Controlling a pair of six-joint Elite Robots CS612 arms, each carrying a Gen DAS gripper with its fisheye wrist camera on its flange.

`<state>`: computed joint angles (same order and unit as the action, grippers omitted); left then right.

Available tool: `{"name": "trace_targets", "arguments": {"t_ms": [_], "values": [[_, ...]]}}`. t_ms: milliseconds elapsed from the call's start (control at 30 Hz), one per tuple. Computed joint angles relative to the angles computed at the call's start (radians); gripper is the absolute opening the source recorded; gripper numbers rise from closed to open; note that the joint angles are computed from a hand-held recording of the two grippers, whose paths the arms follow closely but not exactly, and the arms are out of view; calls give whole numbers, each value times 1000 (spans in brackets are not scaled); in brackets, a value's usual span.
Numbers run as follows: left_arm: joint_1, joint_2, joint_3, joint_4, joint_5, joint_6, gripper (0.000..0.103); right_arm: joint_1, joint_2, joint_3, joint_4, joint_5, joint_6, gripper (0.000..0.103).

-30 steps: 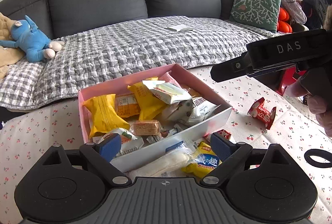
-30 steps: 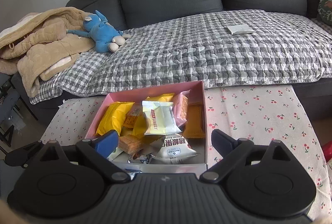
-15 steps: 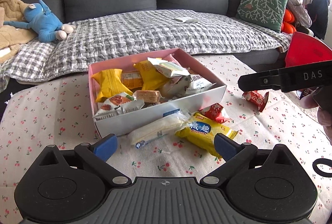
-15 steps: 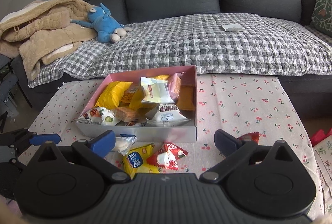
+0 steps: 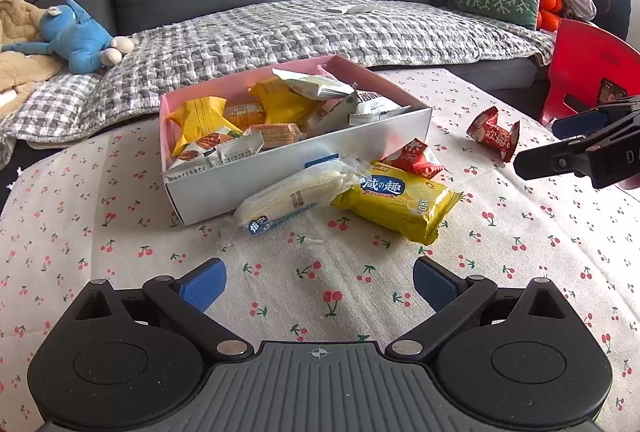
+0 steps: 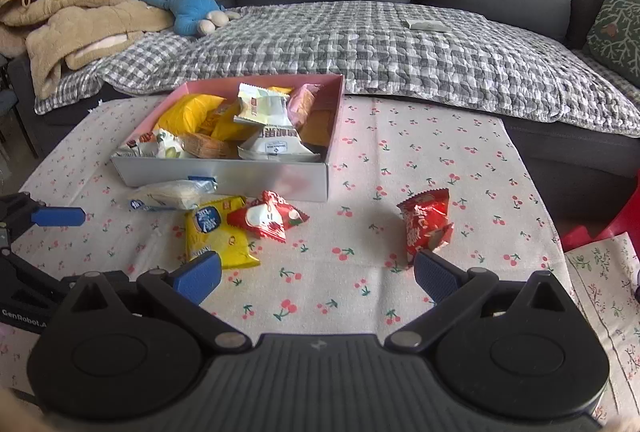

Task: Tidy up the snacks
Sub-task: 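Withdraw both open tools from the box back over the snack pile, then grasp the clear packet with the left tool while the right grasps the yellow chip packet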

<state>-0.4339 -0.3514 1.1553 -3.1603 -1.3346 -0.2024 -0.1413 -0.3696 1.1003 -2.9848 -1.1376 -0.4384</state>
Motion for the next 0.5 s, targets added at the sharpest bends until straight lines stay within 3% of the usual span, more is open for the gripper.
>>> {"name": "trace_targets", "arguments": {"t_ms": [200, 367, 500], "values": [[-3, 23, -35, -5, 5, 8, 101, 3, 3, -6, 24, -29, -20, 103], [6, 55, -89, -26, 33, 69, 101, 6, 14, -26, 46, -12, -32, 103], [32, 81, -133, -53, -28, 81, 98, 11, 25, -42, 65, 33, -62, 102]]}}
